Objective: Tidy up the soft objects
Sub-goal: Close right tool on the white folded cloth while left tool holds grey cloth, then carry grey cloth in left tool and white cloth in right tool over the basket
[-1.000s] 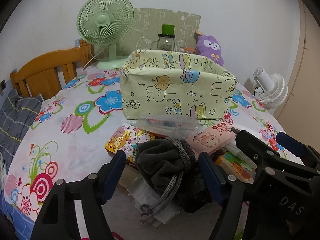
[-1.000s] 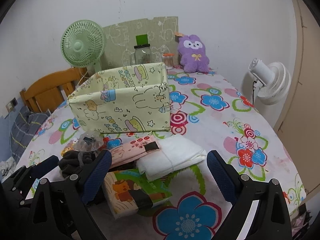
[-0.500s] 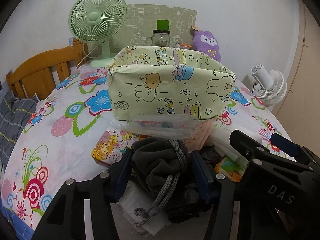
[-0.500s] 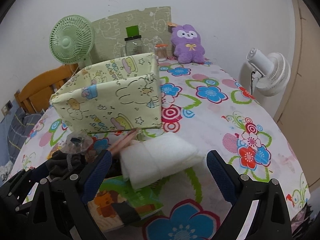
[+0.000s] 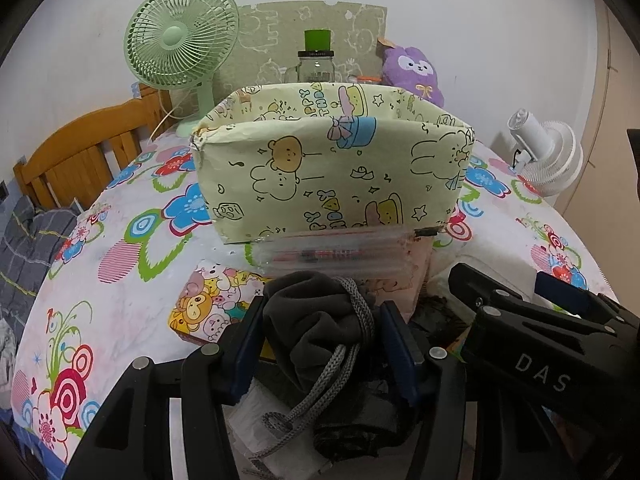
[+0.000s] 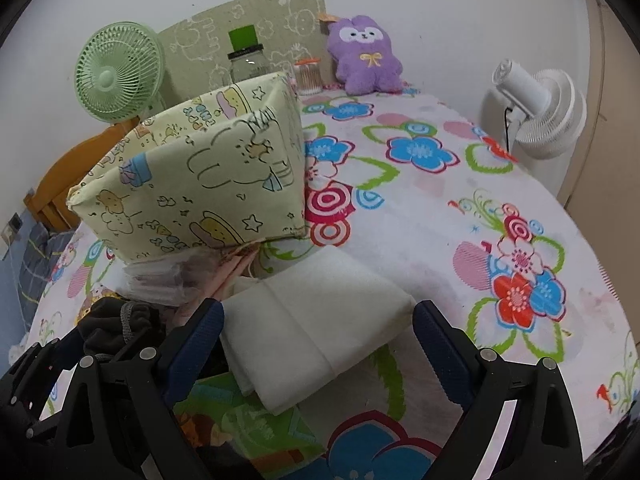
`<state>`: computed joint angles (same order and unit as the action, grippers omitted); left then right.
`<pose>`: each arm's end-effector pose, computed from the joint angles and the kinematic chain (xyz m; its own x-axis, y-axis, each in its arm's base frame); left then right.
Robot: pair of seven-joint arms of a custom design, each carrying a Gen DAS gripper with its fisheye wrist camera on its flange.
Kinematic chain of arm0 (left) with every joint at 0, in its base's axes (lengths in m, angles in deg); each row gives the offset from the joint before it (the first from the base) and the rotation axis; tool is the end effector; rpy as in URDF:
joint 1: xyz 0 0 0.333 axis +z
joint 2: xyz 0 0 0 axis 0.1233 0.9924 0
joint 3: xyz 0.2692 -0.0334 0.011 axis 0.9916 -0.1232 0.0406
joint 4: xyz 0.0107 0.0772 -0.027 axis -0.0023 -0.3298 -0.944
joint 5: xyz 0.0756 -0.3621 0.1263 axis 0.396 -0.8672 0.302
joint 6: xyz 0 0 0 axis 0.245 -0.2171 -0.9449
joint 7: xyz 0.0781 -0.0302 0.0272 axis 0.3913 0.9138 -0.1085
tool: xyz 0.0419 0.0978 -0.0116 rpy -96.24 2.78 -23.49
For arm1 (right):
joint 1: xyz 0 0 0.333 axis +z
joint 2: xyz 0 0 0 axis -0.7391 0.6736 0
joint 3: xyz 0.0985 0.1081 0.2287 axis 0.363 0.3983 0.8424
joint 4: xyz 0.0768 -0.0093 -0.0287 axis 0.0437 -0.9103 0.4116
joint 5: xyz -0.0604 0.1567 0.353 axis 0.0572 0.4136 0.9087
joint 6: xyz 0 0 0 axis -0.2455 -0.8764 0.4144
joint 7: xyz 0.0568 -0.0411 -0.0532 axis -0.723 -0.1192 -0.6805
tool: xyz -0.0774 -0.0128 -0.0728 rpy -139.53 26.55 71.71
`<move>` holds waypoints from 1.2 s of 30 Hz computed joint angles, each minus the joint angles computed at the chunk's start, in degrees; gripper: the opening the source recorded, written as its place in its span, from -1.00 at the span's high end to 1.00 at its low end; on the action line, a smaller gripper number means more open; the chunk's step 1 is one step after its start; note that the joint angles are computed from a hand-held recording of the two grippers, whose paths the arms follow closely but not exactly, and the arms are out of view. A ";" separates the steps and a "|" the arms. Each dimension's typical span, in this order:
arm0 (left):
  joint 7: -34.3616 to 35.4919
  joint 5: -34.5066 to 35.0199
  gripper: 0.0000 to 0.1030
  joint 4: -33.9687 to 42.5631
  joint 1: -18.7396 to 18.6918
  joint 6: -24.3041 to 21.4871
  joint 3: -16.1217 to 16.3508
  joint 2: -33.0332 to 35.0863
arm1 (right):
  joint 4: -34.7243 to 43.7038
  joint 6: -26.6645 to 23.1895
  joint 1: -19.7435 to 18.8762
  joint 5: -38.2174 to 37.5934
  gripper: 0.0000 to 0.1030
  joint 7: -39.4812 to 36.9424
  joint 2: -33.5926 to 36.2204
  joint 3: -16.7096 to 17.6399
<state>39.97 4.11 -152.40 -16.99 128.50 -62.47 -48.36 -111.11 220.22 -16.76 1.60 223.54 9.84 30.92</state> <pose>0.6684 -0.2346 0.2754 -0.1734 -0.9848 0.0083 -0.6992 0.1172 -0.7052 0.6764 0.2065 0.2518 -0.1265 -0.9820 -0.1402 -0.7144 0.1883 -0.6739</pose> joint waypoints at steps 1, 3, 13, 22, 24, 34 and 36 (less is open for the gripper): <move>0.26 -0.09 -0.11 0.21 0.22 -0.25 -0.30 0.10 | 0.22 -0.10 -0.66 0.23 -0.79 -0.48 0.05 0.78; 0.26 0.07 -0.10 0.71 -0.06 -0.75 -0.06 0.40 | 0.40 0.07 -1.17 0.42 -0.68 -1.17 0.15 1.49; 0.90 0.15 -0.08 0.85 1.23 -0.99 -1.77 0.29 | 0.14 0.57 -1.49 1.62 0.19 -3.77 -0.45 2.81; 2.96 -1.89 -0.01 -1.63 2.19 1.16 -2.99 -1.43 | -1.63 1.29 3.38 0.18 0.50 -1.20 -1.62 -2.16; 2.94 -2.25 0.00 -2.46 1.82 2.05 -2.46 -2.03 | -2.37 1.86 4.82 -0.34 0.51 -0.05 -2.00 -3.81; 3.09 -4.07 0.02 -5.75 -1.50 5.25 1.04 -5.02 | -5.98 4.42 11.98 -2.28 0.54 3.84 -4.31 -11.56; 2.91 -4.39 0.02 -6.19 -2.58 5.60 2.20 -5.50 | -6.69 4.84 13.31 -2.44 0.53 4.07 -4.84 -12.93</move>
